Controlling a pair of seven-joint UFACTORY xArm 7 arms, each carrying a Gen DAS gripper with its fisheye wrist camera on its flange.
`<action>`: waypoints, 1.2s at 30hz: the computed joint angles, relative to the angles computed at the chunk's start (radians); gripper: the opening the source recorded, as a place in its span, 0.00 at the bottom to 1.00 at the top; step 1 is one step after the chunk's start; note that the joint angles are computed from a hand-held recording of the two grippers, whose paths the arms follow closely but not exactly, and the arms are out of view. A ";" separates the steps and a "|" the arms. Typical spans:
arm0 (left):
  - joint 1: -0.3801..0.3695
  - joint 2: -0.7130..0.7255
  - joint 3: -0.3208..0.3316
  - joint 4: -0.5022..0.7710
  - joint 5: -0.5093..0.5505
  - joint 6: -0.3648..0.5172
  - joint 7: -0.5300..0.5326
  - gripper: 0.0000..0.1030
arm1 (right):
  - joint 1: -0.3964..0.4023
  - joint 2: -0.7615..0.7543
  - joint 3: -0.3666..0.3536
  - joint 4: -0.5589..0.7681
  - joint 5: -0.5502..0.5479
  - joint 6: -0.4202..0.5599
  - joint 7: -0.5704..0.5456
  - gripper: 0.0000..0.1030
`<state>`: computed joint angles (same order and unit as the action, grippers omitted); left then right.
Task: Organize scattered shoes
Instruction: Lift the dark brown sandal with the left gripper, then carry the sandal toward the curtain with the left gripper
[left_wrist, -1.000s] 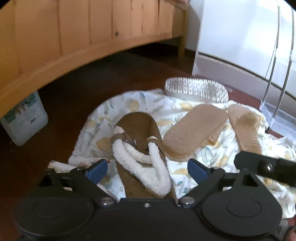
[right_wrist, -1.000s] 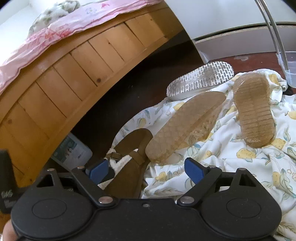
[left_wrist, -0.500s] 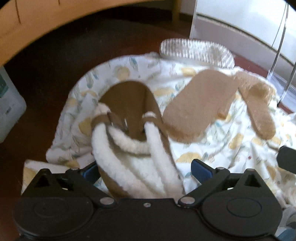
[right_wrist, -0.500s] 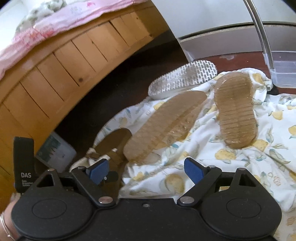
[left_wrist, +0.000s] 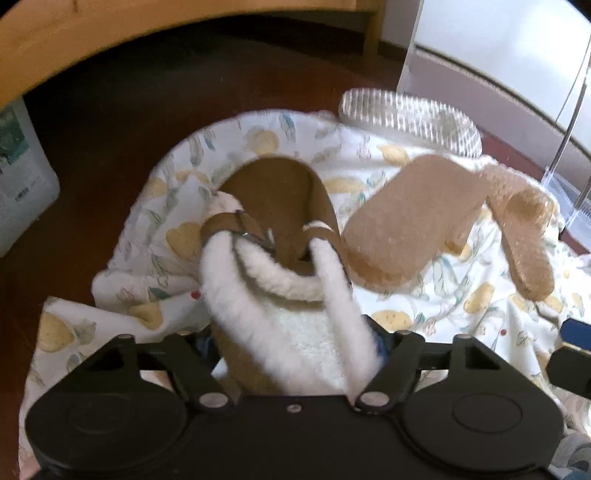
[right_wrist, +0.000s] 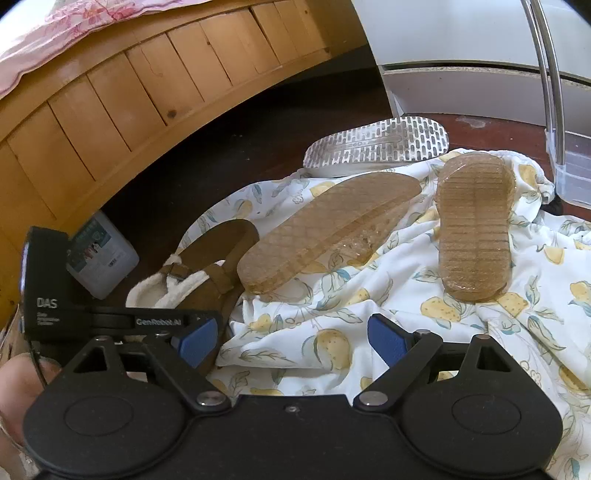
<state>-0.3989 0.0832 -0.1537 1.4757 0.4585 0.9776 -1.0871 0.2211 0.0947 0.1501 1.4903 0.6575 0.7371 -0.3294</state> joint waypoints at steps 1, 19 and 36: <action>0.001 -0.009 0.000 -0.006 -0.005 0.000 0.002 0.68 | 0.000 -0.001 0.000 0.000 0.000 0.001 -0.003 0.89; 0.038 -0.183 -0.071 -0.084 0.018 0.050 -0.043 0.51 | 0.022 -0.099 -0.019 -0.036 0.011 0.028 -0.043 0.89; 0.065 -0.297 -0.152 -0.118 0.084 0.028 -0.120 0.38 | 0.029 -0.193 -0.062 -0.084 0.063 0.063 -0.030 0.89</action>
<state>-0.3339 -0.2137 -0.3059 1.3572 0.5425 1.0061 -1.2074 0.2496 -0.0979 0.0877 1.4063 0.7209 0.7997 -0.3599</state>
